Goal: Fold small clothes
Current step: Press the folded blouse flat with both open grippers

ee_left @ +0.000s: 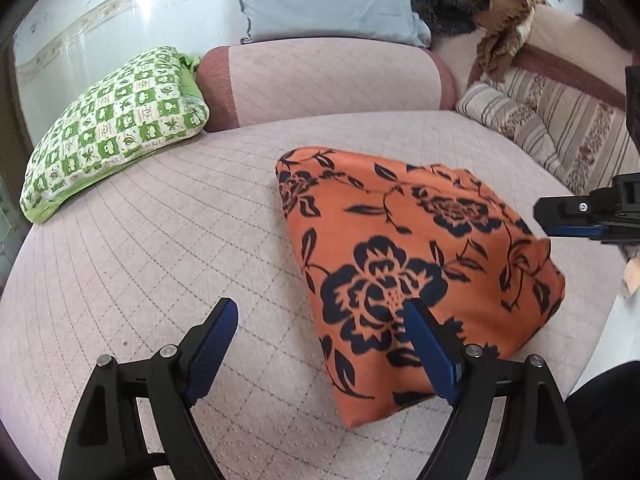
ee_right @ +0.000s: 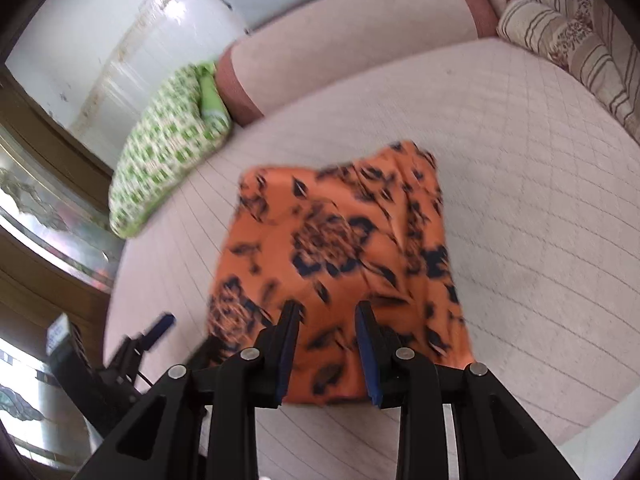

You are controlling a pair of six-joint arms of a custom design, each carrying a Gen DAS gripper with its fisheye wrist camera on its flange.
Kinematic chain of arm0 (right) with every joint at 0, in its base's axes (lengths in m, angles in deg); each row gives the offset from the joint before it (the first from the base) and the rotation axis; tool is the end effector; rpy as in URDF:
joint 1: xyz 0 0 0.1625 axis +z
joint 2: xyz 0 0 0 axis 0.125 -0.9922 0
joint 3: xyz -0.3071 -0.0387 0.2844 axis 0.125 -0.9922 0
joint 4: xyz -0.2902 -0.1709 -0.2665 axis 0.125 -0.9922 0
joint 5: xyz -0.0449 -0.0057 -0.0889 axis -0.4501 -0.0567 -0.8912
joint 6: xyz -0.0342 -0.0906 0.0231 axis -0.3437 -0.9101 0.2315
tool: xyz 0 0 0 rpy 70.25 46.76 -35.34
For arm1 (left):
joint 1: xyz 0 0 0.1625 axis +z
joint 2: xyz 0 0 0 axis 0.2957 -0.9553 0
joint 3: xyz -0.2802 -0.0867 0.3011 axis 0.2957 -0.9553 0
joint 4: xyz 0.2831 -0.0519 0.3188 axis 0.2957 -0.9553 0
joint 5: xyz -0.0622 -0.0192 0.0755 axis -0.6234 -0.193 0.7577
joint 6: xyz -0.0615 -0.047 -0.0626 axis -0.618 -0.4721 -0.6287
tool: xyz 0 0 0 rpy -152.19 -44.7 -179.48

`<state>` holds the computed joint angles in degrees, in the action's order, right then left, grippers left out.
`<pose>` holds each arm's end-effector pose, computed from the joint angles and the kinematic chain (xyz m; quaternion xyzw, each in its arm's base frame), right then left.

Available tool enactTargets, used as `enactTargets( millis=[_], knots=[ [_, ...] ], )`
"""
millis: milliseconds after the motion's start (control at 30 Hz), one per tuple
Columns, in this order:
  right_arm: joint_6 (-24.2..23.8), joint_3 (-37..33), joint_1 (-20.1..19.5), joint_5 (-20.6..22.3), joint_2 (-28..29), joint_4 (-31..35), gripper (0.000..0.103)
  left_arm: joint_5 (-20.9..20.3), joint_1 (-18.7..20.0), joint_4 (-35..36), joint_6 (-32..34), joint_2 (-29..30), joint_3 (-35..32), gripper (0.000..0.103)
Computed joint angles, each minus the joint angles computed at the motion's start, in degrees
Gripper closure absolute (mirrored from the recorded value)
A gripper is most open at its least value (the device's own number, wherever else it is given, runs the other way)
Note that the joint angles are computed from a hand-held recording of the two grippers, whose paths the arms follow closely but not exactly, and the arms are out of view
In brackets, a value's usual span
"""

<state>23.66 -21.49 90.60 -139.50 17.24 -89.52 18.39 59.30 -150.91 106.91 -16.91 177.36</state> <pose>0.2143 -0.8205 0.0695 0.0311 -0.9517 0.2701 0.1424 0.0273 -0.6951 0.3210 0.2346 0.8740 -0.2846 0.3163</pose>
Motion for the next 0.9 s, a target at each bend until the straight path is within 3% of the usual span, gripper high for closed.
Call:
enactTargets(
  millis=[67, 200, 367, 533, 767, 900],
  knots=[
    [1.1, -0.8, -0.3, 0.6, 0.9, -0.6, 0.071, -0.1, 0.1, -0.5, -0.1, 0.1, -0.3, 0.018],
    [6.2, -7.1, -2.4, 1.6, 5.4, 8.6, 0.071, 0.9, 0.3, 1.1, -1.3, 1.0, -1.6, 0.018],
    [5.5, -7.1, -3.0, 4.4, 5.5, 7.0, 0.071, 0.8, 0.4, 1.4, -2.3, 1.3, -2.2, 0.018],
    [5.5, -2.2, -4.1, 9.6, 3.2, -0.2, 0.071, 0.7, 0.2, 0.5, -2.2, 1.4, -1.9, 0.018],
    [3.3, 0.8, -3.9, 11.0, 1.9, -7.8, 0.071, 1.0, 0.0, 0.3, -2.7, 2.0, -2.2, 0.018],
    [3.8, -0.2, -4.1, 10.4, 2.1, -5.8, 0.071, 2.2, -0.2, 0.8, -2.5, 2.9, -2.5, 0.018]
  ],
)
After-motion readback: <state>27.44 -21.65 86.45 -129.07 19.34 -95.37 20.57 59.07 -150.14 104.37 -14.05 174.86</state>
